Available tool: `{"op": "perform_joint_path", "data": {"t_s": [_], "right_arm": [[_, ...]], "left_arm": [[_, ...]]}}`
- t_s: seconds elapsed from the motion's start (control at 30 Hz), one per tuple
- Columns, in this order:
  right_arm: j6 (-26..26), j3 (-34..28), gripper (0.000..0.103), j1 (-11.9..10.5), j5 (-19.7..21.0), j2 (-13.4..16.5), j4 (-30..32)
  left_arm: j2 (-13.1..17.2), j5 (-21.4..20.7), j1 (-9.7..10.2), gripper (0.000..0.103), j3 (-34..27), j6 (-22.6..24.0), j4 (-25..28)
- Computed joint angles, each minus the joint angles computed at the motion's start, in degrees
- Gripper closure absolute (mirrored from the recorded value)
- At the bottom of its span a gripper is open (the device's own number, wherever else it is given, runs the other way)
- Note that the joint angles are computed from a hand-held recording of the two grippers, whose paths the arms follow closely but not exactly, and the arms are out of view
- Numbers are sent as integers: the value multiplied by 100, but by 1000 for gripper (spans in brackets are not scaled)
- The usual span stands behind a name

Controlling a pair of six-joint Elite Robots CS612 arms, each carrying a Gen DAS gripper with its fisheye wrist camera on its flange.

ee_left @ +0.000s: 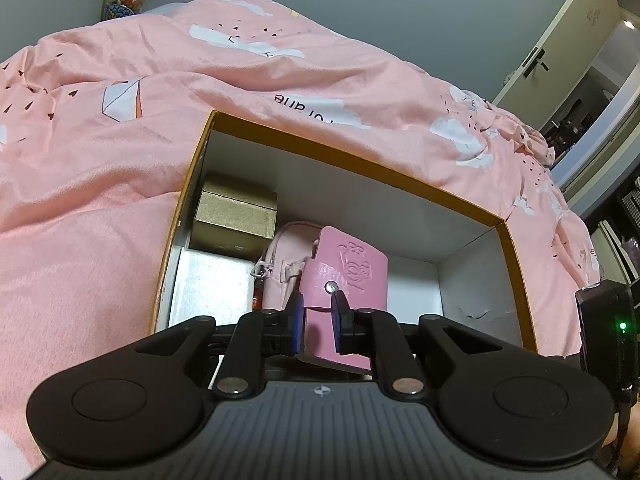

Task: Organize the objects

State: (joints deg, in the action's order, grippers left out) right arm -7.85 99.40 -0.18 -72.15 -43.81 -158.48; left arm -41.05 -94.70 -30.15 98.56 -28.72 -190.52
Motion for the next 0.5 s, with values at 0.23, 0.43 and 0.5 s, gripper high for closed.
{"op": "perform_joint_path", "data": {"t_s": [0.23, 0.43, 0.5], "right_arm": [[-303, 20, 74, -4, 92, 32, -221], [-547, 152, 63, -6, -71, -84, -678], [-676, 202, 63, -27, 124, -115, -992]], "left_arm": [[5, -9, 6, 80, -11, 10, 53], [7, 52, -4, 75, -22, 157, 96], [23, 35, 1, 75, -59, 150, 146]]}}
